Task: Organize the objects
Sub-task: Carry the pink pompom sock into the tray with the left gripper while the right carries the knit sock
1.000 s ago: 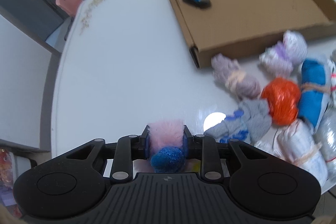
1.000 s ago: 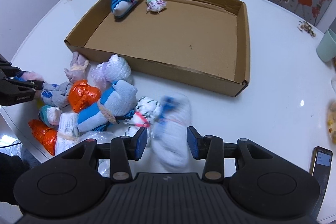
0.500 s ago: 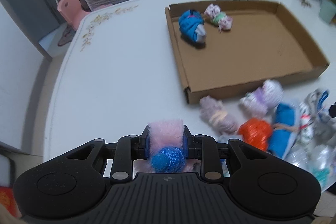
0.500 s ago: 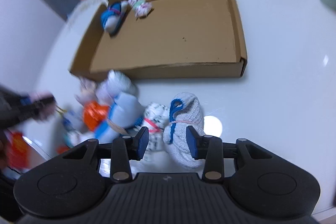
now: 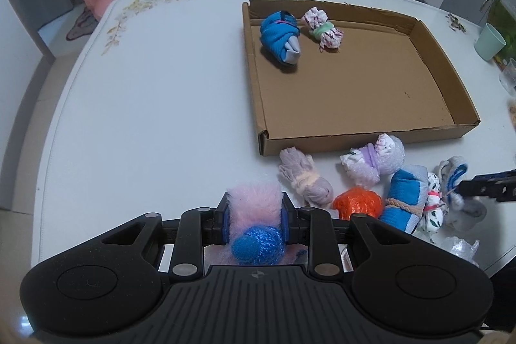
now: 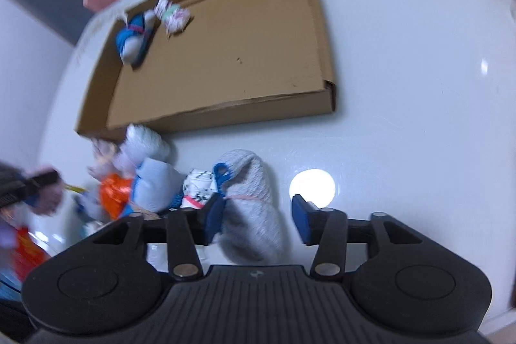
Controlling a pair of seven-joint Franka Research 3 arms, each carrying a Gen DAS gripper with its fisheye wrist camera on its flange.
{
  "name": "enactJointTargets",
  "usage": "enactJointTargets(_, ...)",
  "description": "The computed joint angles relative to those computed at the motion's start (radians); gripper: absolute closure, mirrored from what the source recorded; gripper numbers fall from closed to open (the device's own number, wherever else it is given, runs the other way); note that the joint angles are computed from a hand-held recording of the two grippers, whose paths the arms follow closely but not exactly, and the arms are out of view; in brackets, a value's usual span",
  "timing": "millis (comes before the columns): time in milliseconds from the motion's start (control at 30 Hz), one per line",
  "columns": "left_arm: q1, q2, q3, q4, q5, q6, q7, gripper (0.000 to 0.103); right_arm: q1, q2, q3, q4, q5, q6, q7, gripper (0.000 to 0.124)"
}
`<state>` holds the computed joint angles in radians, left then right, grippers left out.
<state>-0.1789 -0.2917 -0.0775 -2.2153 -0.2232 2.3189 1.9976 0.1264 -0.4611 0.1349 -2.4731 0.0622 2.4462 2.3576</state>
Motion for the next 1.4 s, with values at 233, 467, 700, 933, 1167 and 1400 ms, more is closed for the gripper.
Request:
enactJointTargets(233, 0.003, -0.001, 0.000, 0.005, 0.002, -0.011, -0.006, 0.070, 0.025, 0.089, 0.006, 0.068, -0.035, -0.042, -0.027, 0.082)
enactJointTargets(467, -0.002, -0.006, 0.007, 0.030, -0.031, -0.007, -0.011, 0.070, 0.033, 0.033, -0.007, 0.021, -0.022, -0.040, -0.035, 0.090)
enactJointTargets(700, -0.042, -0.032, 0.037, 0.073, -0.167, 0.013, 0.052, 0.070, -0.029, -0.117, 0.017, -0.059, -0.051, 0.017, 0.018, 0.090)
enactJointTargets(933, -0.078, 0.058, 0.007, 0.257, -0.285, 0.026, 0.074, 0.070, -0.171, -0.137, 0.060, 0.009, -0.153, 0.135, 0.102, 0.090)
enactJointTargets(1167, -0.084, 0.263, -0.100, 0.423, -0.256, 0.094, 0.018, 0.070, -0.202, 0.095, 0.032, 0.227, -0.225, 0.241, 0.027, 0.090)
enactJointTargets(1400, -0.082, 0.424, -0.175, 0.429, -0.098, 0.245, 0.004, 0.070, -0.102, 0.322, -0.072, 0.367, -0.162, 0.286, -0.140, 0.090)
